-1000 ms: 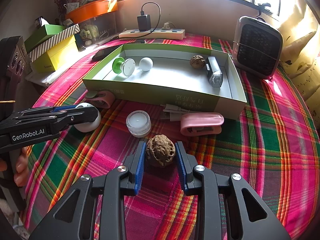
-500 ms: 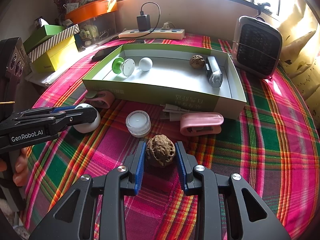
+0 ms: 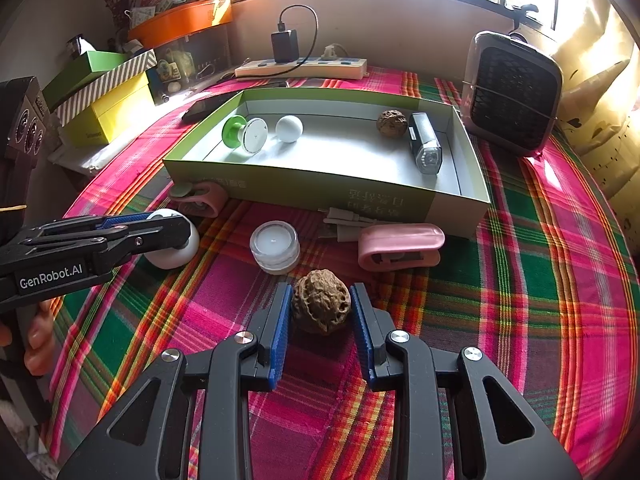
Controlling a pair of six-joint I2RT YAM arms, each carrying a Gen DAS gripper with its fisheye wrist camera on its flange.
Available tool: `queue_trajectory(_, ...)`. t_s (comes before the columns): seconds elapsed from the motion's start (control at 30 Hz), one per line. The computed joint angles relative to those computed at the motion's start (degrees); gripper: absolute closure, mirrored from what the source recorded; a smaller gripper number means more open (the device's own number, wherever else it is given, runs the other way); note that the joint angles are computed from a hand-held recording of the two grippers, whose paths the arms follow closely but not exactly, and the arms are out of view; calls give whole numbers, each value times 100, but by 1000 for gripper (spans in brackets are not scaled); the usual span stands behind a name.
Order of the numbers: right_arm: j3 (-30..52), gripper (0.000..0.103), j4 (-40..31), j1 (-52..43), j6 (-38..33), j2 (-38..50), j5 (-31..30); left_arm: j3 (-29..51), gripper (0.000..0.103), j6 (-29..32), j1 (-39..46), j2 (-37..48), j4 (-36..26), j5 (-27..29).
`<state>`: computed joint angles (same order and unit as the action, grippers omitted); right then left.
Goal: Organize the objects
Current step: 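Carry the panda-faced piece with left gripper while right gripper carries the walnut over the tray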
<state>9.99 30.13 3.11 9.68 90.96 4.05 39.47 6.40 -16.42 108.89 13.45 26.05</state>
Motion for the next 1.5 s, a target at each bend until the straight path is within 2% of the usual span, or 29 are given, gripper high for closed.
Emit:
queue_trajectory(0.43, -49, 72, -81, 77, 86, -181, 50, -111, 73, 27, 112, -87, 24, 94)
queue_trajectory(0.87, -25, 72, -475, 124, 65, -728, 98, -146, 73, 134, 159, -398, -107, 177)
queue_trajectory(1.23, 171, 72, -945, -19, -102, -1220, 38, 33, 73, 167, 81, -654, -317, 151)
queue_trajectory(1.5, 438, 72, -1094, -170, -232, -1190, -83, 268, 73, 152, 9, -687, -428, 106)
